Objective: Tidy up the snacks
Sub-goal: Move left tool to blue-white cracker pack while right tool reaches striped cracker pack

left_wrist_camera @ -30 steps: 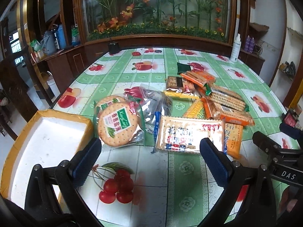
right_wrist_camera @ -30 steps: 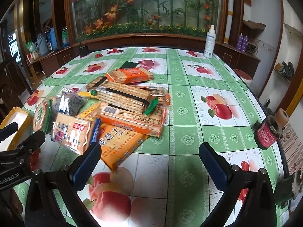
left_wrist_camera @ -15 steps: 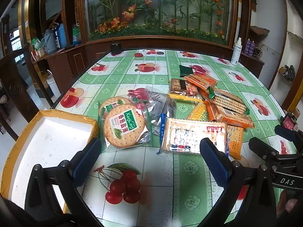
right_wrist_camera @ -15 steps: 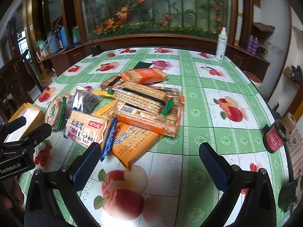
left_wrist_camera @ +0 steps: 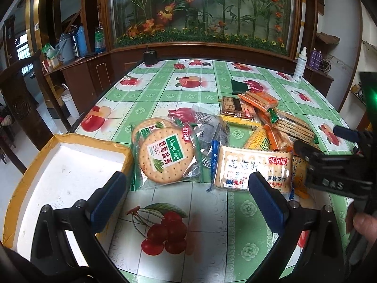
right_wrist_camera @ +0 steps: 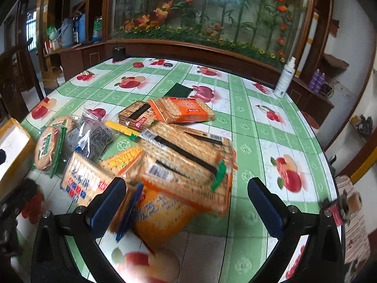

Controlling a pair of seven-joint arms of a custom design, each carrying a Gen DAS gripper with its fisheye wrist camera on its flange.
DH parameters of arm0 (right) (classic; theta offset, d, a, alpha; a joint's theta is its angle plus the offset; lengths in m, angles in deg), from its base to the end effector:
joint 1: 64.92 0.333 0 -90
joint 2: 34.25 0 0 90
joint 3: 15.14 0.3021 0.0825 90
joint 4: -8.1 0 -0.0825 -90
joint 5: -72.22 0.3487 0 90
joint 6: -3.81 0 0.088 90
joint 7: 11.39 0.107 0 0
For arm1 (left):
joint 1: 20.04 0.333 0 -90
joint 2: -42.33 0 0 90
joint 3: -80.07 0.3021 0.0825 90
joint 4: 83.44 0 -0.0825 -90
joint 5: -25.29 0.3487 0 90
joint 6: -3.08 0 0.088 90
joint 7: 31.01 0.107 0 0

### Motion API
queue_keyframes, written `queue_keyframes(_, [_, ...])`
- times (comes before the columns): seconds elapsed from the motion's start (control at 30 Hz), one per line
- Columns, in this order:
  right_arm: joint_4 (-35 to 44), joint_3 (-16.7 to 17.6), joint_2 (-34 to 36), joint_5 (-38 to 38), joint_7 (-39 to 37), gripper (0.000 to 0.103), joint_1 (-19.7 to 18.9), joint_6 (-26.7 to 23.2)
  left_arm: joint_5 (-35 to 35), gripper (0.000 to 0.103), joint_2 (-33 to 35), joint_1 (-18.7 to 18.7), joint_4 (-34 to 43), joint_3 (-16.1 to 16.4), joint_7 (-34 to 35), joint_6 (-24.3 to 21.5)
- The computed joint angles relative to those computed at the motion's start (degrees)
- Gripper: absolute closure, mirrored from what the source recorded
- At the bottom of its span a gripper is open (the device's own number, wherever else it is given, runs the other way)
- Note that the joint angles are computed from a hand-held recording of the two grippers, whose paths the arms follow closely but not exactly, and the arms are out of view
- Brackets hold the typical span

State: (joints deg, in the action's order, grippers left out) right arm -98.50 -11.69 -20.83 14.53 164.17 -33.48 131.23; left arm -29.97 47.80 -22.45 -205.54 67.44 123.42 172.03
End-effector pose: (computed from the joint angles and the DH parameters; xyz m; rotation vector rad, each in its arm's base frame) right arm 0.5102 0.3206 0.4225 -1.5606 2.1034 -1.0459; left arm 0.5525 -0.0896 0.4342 -1.3169 2.1928 -0.9622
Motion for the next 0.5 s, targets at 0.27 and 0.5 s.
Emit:
queue_keyframes(0.27, [2.3, -0.5, 2.7, 5.4, -7.6, 0.001, -0.8, 1.7, 3.7, 0.0, 0.9, 0.5, 0.8, 0.4, -3.8, -0.6])
queue_keyframes(0.5, [-3.7, 0.9, 0.5, 11.6, -12.3, 0.001, -0.3, 12.8, 6.2, 0.0, 0.7, 1.0, 0.8, 0.3, -7.1, -2.1])
